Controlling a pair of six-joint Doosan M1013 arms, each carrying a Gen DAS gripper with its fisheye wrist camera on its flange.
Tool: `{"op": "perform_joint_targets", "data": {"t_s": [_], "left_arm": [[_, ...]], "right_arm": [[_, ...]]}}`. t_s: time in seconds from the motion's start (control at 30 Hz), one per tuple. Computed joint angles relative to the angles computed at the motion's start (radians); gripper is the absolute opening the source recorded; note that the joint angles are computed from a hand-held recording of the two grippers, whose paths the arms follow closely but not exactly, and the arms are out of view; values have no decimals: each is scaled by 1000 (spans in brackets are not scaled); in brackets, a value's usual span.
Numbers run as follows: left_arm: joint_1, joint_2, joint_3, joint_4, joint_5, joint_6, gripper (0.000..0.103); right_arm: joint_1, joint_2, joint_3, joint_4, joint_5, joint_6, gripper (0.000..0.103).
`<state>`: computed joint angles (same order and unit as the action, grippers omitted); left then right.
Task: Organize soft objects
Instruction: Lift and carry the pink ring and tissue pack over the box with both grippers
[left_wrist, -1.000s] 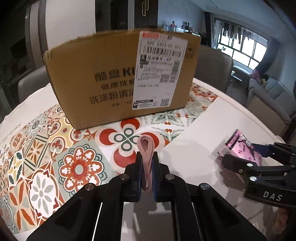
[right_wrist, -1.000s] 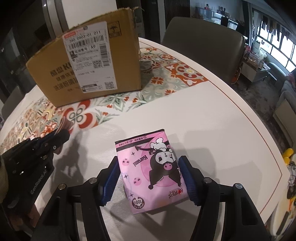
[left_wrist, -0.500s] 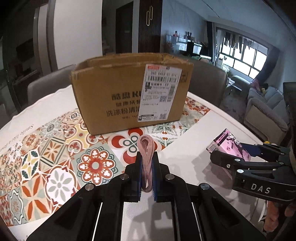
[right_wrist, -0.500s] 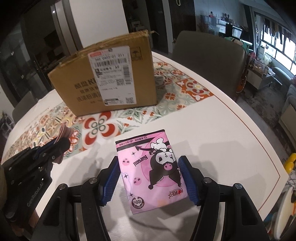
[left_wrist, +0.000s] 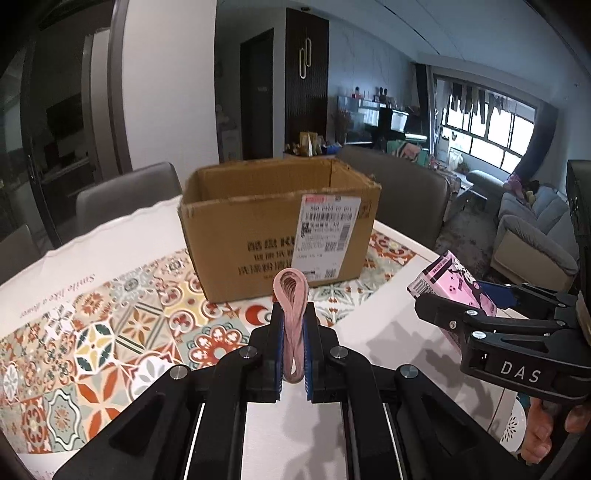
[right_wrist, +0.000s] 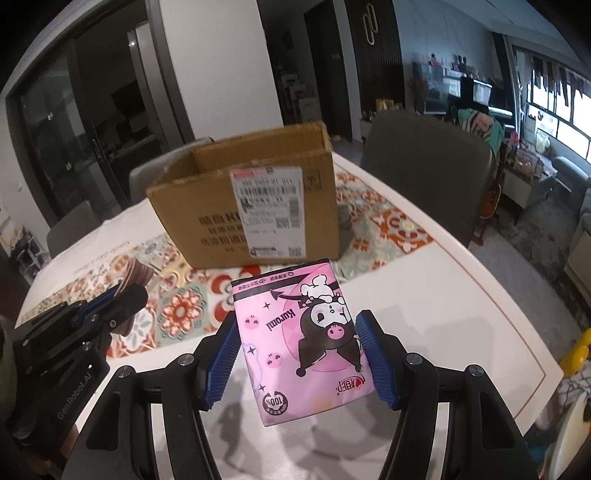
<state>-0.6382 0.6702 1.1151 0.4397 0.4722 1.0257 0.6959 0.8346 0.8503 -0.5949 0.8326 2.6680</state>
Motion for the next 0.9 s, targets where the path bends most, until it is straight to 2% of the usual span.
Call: {"op": "perform_joint_targets", "data": {"t_s": [0.37, 0.9], "left_arm": [[1, -20, 1, 136, -21, -128, 10], [12, 3, -75, 277, -61, -194, 10]], "right_arm": [[5, -5, -25, -71, -46, 17, 65], [-8, 25, -118, -184, -91, 46, 65]]}}
